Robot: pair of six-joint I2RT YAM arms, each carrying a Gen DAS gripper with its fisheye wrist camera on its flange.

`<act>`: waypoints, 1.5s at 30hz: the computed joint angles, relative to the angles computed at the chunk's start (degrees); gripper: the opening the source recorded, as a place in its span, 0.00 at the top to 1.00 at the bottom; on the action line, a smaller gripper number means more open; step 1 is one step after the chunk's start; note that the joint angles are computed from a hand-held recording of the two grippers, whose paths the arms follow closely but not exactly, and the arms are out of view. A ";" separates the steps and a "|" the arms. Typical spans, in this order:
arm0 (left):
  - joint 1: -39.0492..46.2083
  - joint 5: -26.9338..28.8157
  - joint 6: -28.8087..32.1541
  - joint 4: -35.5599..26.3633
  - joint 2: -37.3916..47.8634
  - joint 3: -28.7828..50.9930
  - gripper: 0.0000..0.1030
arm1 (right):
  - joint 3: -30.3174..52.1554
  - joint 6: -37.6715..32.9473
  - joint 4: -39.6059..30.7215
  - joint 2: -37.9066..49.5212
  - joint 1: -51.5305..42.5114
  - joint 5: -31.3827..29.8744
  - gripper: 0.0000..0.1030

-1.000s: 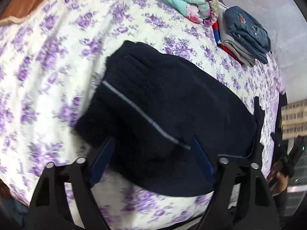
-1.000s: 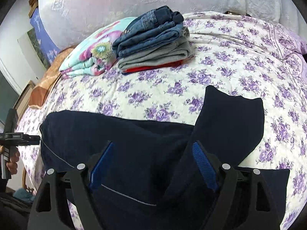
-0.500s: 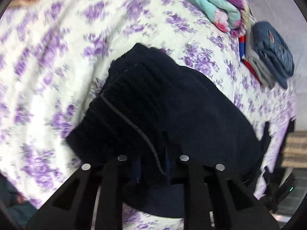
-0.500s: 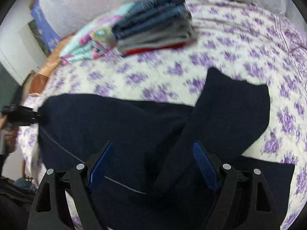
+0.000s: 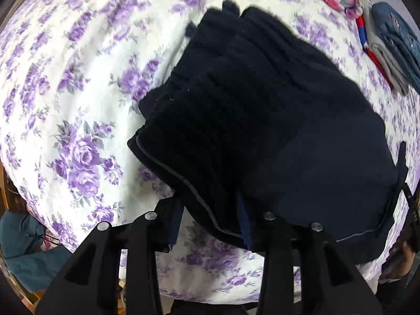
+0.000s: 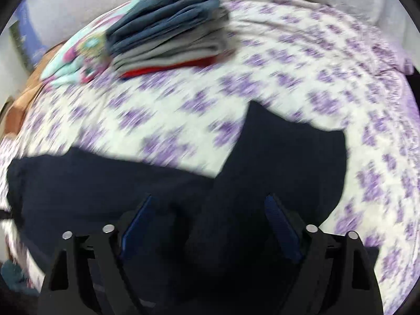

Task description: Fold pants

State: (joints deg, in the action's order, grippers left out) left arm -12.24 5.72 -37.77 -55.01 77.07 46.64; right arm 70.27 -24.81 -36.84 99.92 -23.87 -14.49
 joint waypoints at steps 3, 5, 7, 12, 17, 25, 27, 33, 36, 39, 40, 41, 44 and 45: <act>-0.84 -1.88 2.70 -3.33 -1.66 2.77 0.63 | 4.81 3.78 3.48 4.84 1.90 5.64 0.13; -0.72 -2.05 4.00 -5.19 -2.98 4.53 0.61 | 9.42 6.48 3.71 9.77 3.77 9.02 0.13; -1.38 -3.65 3.78 -6.66 -4.16 6.19 0.52 | 12.94 7.40 4.62 14.54 6.52 15.70 0.14; -0.62 -4.93 5.88 -6.69 -3.71 7.21 0.44 | 20.29 8.16 1.31 21.89 4.22 16.71 0.86; 0.75 -4.69 7.54 -4.86 0.55 7.42 0.44 | 13.87 6.37 1.46 8.94 -7.87 1.17 0.90; 1.68 -5.52 11.88 -2.85 8.23 10.33 0.42 | 11.97 -2.72 -14.17 -0.49 -37.05 -18.99 0.90; 1.32 -6.00 12.67 -2.83 9.39 10.90 0.42 | 8.47 -4.67 -14.39 1.10 -40.72 -18.03 0.90; -0.02 -6.66 13.01 -2.13 11.46 12.18 0.42 | -2.68 -3.15 -8.67 4.35 -47.16 -13.98 0.89; 1.04 -6.96 14.50 -1.54 10.20 10.89 0.42 | -2.30 -3.92 -9.82 2.34 -47.09 -15.07 0.89; 1.86 -7.68 14.43 -1.11 8.46 10.09 0.42 | -2.34 -5.17 -11.07 -1.54 -47.32 -16.59 0.89; 2.23 -7.57 14.58 -1.00 8.15 9.86 0.41 | -1.71 -5.84 -11.94 -2.08 -47.62 -16.51 0.89; 2.30 -7.62 14.52 -1.14 7.91 9.83 0.41 | -1.62 -6.34 -12.84 -3.41 -47.55 -16.51 0.89; 2.58 -7.35 15.01 -0.31 6.96 8.78 0.40 | -0.65 -8.49 -14.06 -2.78 -48.55 -14.58 0.89; 3.03 -7.33 15.57 -0.04 6.89 8.33 0.39 | -1.39 -7.90 -12.34 -1.79 -48.52 -12.09 0.79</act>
